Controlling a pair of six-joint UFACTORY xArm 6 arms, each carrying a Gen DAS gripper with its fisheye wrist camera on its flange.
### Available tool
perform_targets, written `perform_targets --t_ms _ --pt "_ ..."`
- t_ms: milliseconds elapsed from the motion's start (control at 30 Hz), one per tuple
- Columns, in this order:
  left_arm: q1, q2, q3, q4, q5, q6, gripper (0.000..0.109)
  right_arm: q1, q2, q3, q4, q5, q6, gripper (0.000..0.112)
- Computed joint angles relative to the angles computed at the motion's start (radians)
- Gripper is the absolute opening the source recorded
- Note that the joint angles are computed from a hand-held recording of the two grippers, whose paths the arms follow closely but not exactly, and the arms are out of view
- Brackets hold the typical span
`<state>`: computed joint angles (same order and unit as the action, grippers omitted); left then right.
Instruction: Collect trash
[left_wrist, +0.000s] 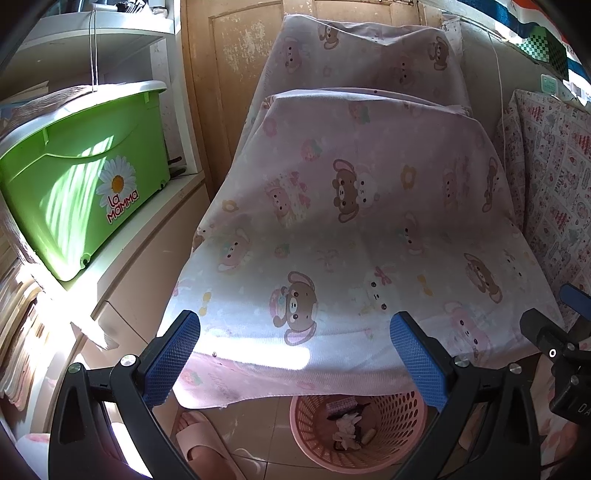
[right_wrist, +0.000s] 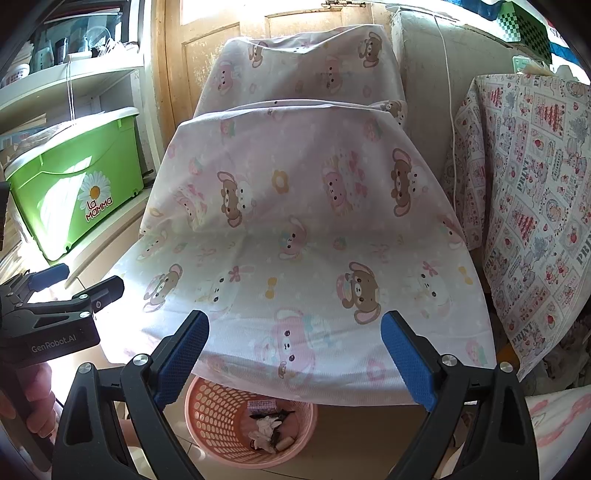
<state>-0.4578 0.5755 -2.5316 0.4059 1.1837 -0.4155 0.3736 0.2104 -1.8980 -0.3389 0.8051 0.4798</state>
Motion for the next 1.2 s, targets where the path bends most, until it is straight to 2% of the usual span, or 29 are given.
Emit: perform_targets --t_ms 933,1167,1200 --pt "-0.005 0.025 -0.037 0.005 0.024 0.015 0.102 -0.003 -0.009 0.01 0.005 -0.004 0.0 0.095" --pt "-0.007 0.046 -0.069 0.007 0.042 0.027 0.102 -0.006 -0.005 0.0 0.015 0.01 -0.004 0.095" --pt "-0.009 0.073 -0.113 0.009 0.063 0.034 0.102 -0.009 0.004 -0.018 0.03 0.027 -0.011 0.096"
